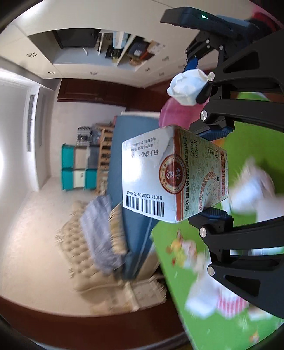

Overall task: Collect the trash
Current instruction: 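Carry box in left tool and cup in right tool over the pink bin, open both, then swing both empty tools back toward the table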

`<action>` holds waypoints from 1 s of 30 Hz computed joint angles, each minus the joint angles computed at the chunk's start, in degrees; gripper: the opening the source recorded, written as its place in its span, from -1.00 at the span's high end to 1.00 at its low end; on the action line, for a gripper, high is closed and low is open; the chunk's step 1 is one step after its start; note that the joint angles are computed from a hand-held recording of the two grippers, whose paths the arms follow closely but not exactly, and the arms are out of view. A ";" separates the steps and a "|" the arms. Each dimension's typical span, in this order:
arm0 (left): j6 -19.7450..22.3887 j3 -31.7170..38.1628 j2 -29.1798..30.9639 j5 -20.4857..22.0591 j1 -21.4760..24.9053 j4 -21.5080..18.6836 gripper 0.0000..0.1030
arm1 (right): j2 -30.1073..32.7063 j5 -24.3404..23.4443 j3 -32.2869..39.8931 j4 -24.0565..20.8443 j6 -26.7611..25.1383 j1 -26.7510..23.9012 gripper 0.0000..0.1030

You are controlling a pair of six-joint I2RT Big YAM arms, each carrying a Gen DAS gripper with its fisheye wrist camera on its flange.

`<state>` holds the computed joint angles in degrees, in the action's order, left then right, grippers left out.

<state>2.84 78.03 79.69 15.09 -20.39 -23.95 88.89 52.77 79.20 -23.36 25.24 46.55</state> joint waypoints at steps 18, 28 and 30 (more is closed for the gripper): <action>-5.39 24.13 23.08 -6.24 -10.47 -8.15 0.05 | -2.02 -9.93 -3.72 2.83 -3.90 -12.37 -0.36; -5.33 19.92 20.82 -11.21 -9.64 -2.91 -0.77 | -6.16 -9.19 -7.80 5.66 -1.53 -12.58 -0.80; -3.98 17.69 18.90 -13.34 -9.90 -1.21 -0.83 | -8.04 -7.03 -8.79 5.35 -2.08 -11.08 -0.84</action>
<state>-1.14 95.72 98.59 1.75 -30.30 -25.16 80.84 45.74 70.41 -18.01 23.16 35.47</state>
